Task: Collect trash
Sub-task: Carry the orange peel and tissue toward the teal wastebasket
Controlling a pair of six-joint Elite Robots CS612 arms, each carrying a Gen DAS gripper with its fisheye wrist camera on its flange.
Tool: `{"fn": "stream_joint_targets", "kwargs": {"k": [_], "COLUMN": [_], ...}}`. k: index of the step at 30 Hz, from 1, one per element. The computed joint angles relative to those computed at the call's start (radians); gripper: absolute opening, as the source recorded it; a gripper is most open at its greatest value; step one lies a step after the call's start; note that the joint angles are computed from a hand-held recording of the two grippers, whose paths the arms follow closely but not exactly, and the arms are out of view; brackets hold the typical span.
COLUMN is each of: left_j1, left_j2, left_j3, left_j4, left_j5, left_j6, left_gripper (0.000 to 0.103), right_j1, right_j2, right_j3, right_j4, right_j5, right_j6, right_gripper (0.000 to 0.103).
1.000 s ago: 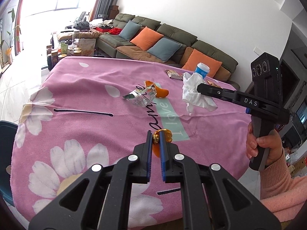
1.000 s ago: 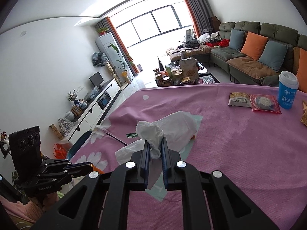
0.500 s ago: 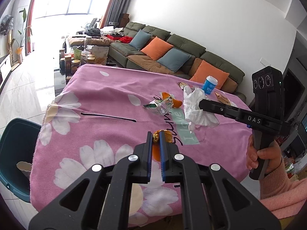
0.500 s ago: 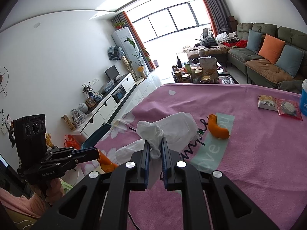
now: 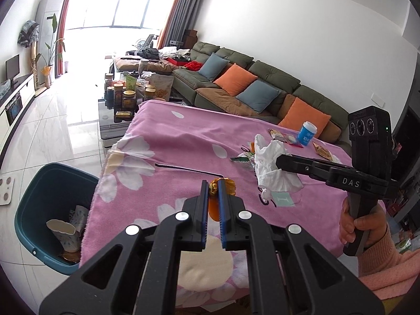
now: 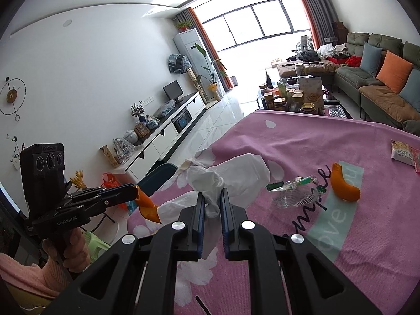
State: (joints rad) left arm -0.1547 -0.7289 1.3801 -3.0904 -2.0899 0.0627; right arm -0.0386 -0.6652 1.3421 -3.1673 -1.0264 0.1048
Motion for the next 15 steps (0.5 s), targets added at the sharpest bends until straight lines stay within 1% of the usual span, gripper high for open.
{"fn": "stream_joint_targets", "kwargs": {"k": [15], "left_j1": [0.045], "left_j2": [0.0], "left_j3": [-0.005], "left_j4": [-0.062], "left_j5": [0.095], "left_j6": [-0.074], "left_gripper": [0.007], "right_j1": [0.047], "right_j2": [0.056], "right_j3": [-0.128], "right_j4": [0.132], "right_j5": [0.075], "right_j6": [-0.092], "right_gripper": [0.01]}}
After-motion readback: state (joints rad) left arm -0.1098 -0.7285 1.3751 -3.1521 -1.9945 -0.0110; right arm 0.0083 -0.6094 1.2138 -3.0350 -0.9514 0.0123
